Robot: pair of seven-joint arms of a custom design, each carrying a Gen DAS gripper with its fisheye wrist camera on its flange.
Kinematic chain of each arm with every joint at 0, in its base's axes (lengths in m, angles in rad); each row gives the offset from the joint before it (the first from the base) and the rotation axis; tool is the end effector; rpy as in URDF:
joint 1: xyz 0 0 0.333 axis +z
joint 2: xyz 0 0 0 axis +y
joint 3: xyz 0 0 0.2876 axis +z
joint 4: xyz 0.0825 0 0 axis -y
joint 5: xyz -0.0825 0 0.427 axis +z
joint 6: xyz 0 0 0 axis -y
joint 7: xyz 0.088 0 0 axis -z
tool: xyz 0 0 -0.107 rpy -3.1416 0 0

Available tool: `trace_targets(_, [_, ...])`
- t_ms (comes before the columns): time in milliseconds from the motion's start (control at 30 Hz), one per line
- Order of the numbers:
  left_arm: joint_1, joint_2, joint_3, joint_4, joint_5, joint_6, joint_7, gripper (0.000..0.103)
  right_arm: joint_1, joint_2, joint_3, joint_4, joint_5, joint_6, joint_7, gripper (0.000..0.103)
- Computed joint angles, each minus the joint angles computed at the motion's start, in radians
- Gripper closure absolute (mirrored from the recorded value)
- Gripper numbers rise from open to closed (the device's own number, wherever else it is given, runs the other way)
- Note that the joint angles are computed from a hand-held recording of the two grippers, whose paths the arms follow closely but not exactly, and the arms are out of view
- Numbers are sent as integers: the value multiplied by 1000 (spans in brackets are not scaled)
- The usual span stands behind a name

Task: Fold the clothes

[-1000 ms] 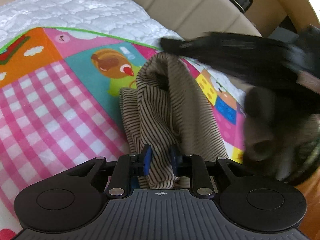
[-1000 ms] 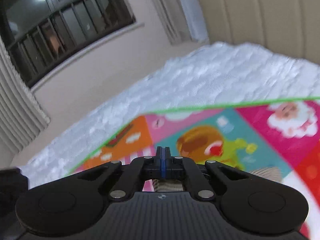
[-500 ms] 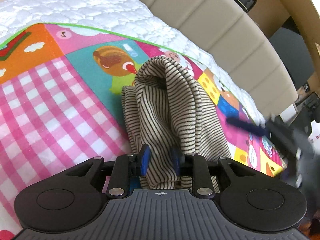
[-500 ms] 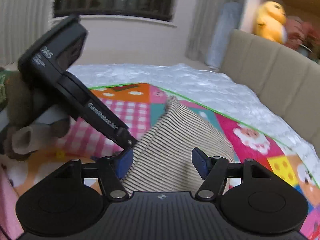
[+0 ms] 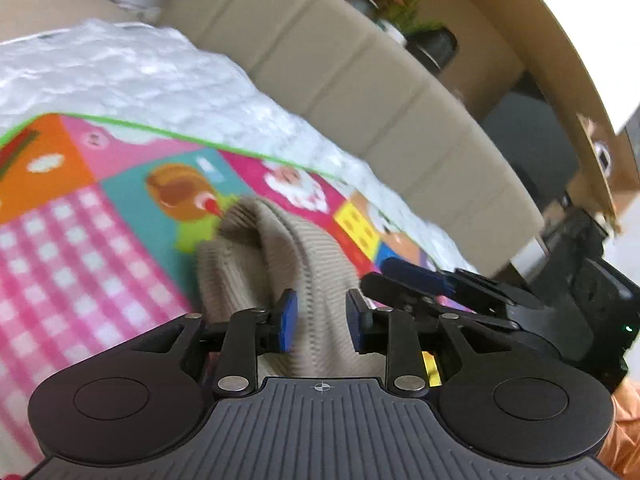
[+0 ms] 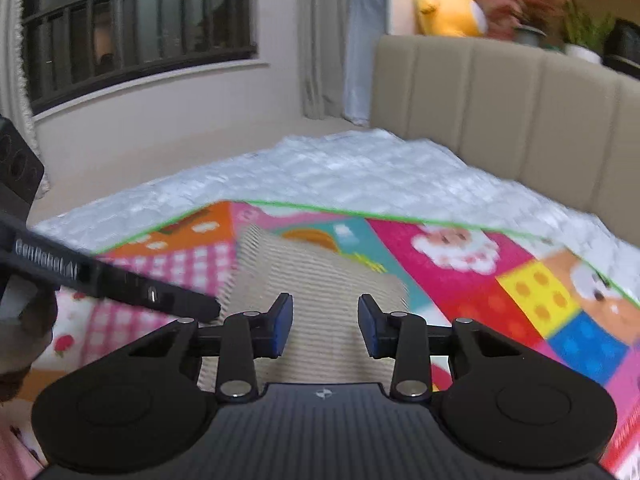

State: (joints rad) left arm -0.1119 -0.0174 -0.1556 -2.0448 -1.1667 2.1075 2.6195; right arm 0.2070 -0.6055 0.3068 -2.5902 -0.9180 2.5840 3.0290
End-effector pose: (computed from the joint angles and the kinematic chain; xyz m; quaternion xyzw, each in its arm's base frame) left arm 0.5729 -0.2021 0.4335 0.3663 -0.7945 0.4589 0.1547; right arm 0.3967 0.2386 0.4604 -0.5362 0.7046 -0.3587 0.2956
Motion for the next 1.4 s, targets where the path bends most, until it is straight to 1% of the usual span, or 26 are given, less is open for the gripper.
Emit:
trace_targets(33, [-11,1,-11,-4,39,18,-8,57,5,-12,-1,-17,10,-3,11,63])
trace_targets(133, [-41,-16,-34,-35,106,89,1,56,11,-40,1,-53,30,-4,37,58])
trace_targets(167, [-51,-29,-39,-52,107,125,12,65,8,-46,3,-60,28,-1,41,58])
trace_targets(200, [-55,-31,-34,-53,76,141,14,82,5,-54,5,-66,24,1,46,58])
trace_targets(300, [-56,-23,-17,-35,-45,176,9,100,-8,-76,14,-78,3,24,65,58])
trace_targets(367, [-51,-3,-13,-11,-105,219,-6,100,-19,-63,16,-64,-16,55,58,58])
trace_targets(467, [-40,47,-17,31,-65,259,-95,100,-20,-26,23,-36,-40,86,12,56])
trace_targets(533, [-18,64,-13,50,-84,172,-101,100,-15,-10,30,-24,-53,95,-10,50])
trace_targets(567, [-5,73,-11,60,-95,123,-103,96,-13,-5,34,-21,-55,97,-12,49])
trace_targets(600, [-1,68,-15,57,-93,107,-97,85,-11,-3,35,-21,-54,98,-9,49])
trace_targets(633, [0,60,-20,51,-87,97,-89,73,-8,0,36,-21,-53,96,-8,48])
trace_targets(667, [0,53,-23,45,-82,87,-81,50,-5,2,39,-20,-52,92,-7,46])
trace_targets(700, [-2,45,-25,40,-77,78,-73,42,-2,5,41,-19,-51,88,-7,46])
trace_targets(800, [-25,45,-41,33,-18,92,-81,43,25,-7,24,-44,-49,150,-27,38])
trace_targets(833, [-33,47,-46,33,-2,99,-83,43,32,-12,21,-53,-46,175,-37,30])
trace_targets(867, [-41,32,-51,19,9,119,-81,45,37,-17,19,-63,-42,201,-47,26])
trace_targets(933, [-60,30,-59,13,30,185,-96,63,38,11,39,-52,-46,215,-96,26])
trace_targets(967, [-68,34,-62,14,41,218,-112,77,24,36,71,-32,-69,181,-116,26])
trace_targets(1000, [-75,42,-64,20,50,246,-133,85,13,63,102,-8,-101,133,-130,26])
trace_targets(1033, [-78,48,-64,27,55,264,-152,88,13,88,119,12,-131,84,-153,31])
trace_targets(1100, [-77,55,-63,39,52,285,-174,92,32,120,121,36,-172,11,-206,57])
trace_targets(1133, [-73,51,-60,42,30,282,-164,92,48,111,103,31,-174,12,-212,79])
trace_targets(1167, [-69,48,-57,46,7,278,-152,92,63,97,83,24,-175,18,-209,93])
trace_targets(1267, [-59,39,-48,55,-33,270,-135,92,71,28,30,-8,-172,87,-112,97])
trace_targets(1333, [-48,38,-37,61,27,240,-202,88,48,-29,-10,-39,-139,176,-12,97])
trace_targets(1400, [-36,35,-27,62,115,203,-262,82,-18,-70,-22,-72,-124,307,111,98])
